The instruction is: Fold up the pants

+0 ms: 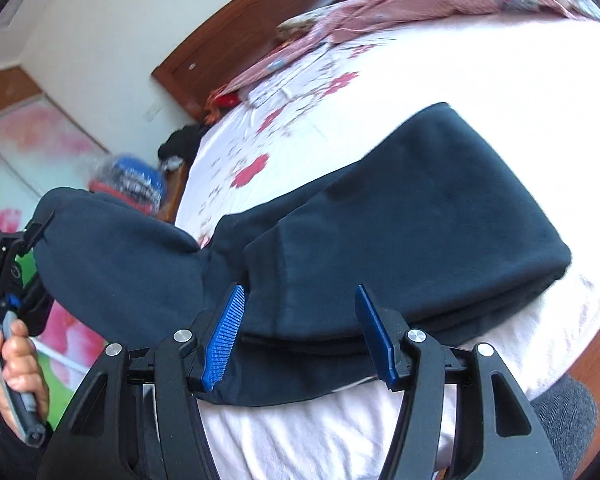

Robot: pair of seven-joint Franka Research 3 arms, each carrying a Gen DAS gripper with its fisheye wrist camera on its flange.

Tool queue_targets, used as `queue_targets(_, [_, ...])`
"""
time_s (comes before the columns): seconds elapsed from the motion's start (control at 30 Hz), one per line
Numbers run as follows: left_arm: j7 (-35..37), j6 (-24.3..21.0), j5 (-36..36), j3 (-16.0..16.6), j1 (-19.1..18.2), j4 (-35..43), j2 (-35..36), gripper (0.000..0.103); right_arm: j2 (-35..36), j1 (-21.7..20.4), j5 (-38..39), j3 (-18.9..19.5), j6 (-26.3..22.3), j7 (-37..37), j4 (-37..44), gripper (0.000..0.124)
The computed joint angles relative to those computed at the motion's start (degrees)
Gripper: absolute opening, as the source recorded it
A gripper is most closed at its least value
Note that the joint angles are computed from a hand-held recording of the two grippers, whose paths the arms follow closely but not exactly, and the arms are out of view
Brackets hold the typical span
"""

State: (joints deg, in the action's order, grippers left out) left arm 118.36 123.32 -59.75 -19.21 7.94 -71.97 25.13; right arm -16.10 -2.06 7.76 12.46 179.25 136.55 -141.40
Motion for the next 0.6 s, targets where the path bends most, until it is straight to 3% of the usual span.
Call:
queue_targets(0.17, [2.68, -3.53, 7.1, -2.47, -7.19, 1.99, 2.35, 0.021, -8.34, -4.06, 8.27, 1.27, 6.12, 6.91, -11.63, 0.057])
queue_targets(0.23, [3.39, -6.81, 13.07, -2.68, -10.89, 1.88, 3.66, 0.029, -12.21, -9.69, 11.12, 5.78, 4.77, 10.39, -15.08, 0.057])
queue_targets(0.27, [2.87, -7.11, 16.13, -2.08, -12.99, 0.25, 3.32, 0.046, -14.06, -11.39, 12.11, 7.18, 3.99, 12.28, -16.7, 0.057])
queue_targets(0.3, [2.21, -9.72, 21.03, -3.48, -13.83, 0.61, 4.52, 0.075, -15.47, -11.98, 12.81, 7.59, 3.73, 13.79, -18.08, 0.06])
queue_targets(0.37, [3.97, -9.35, 27.89, -1.12, -17.64, -4.66, 1.17, 0.072, -18.14, -12.24, 13.54, 7.85, 2.87, 16.23, -20.2, 0.06])
queue_targets(0.4, [7.24, -6.72, 26.27, -0.38, -17.74, -9.3, -2.28, 0.073, -19.18, -11.84, 13.36, 7.62, 3.11, 16.64, -20.95, 0.06])
queue_targets(0.43, [11.34, -7.28, 23.38, -0.97, -15.85, -11.94, -4.64, 0.075, -19.8, -10.93, 12.94, 6.91, 3.39, 16.32, -21.26, 0.06])
queue_targets(0.47, [13.89, -9.93, 20.78, -2.4, -12.88, -12.57, -5.65, 0.076, -19.83, -9.85, 12.25, 6.05, 3.6, 15.36, -20.94, 0.06])
queue_targets(0.5, [15.61, -13.87, 18.78, -1.83, -11.24, -12.26, -6.63, 0.079, -19.49, -8.64, 11.67, 5.08, 3.39, 14.28, -20.16, 0.06])
queue_targets(0.53, [17.81, -16.55, 16.69, -1.0, -9.68, -12.29, -7.81, 0.083, -18.35, -6.16, 11.33, 3.1, 3.81, 12.81, -18.99, 0.06])
queue_targets(0.6, [23.07, -17.56, 12.83, 2.49, -8.16, -14.64, -11.21, 0.094, -14.95, 0.27, 11.74, -2.13, 6.11, 8.92, -16.42, 0.06])
